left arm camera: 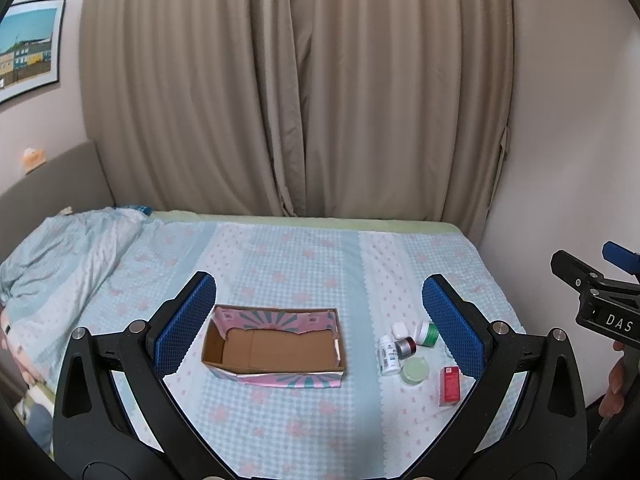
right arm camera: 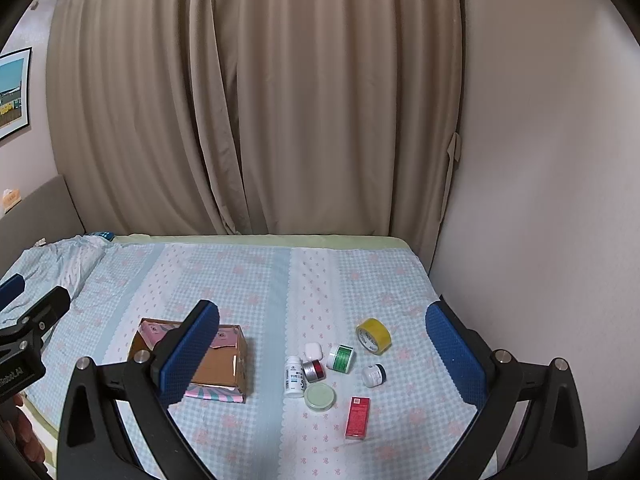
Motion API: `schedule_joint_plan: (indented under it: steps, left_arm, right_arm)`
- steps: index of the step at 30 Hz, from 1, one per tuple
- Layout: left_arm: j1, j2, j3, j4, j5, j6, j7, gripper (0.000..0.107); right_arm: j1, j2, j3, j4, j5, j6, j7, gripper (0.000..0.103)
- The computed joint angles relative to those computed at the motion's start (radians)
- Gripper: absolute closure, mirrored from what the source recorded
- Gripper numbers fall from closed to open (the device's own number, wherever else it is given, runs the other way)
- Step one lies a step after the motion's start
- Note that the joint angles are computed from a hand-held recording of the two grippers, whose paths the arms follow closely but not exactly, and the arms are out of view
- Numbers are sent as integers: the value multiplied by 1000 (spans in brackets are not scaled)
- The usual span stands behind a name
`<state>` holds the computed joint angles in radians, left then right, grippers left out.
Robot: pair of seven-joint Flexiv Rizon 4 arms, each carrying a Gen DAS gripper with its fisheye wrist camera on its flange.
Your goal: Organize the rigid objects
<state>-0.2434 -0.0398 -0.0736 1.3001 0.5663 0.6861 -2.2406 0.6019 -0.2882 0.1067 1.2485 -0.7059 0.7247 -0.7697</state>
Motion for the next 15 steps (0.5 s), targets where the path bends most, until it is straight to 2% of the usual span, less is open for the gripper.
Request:
schedule_joint_plan:
  steps: [15]
  left_arm:
    - [6,-6,1,8,-33,26,19,4]
  right_arm:
    - [-4,-1,1,-2,20,1,-12,0]
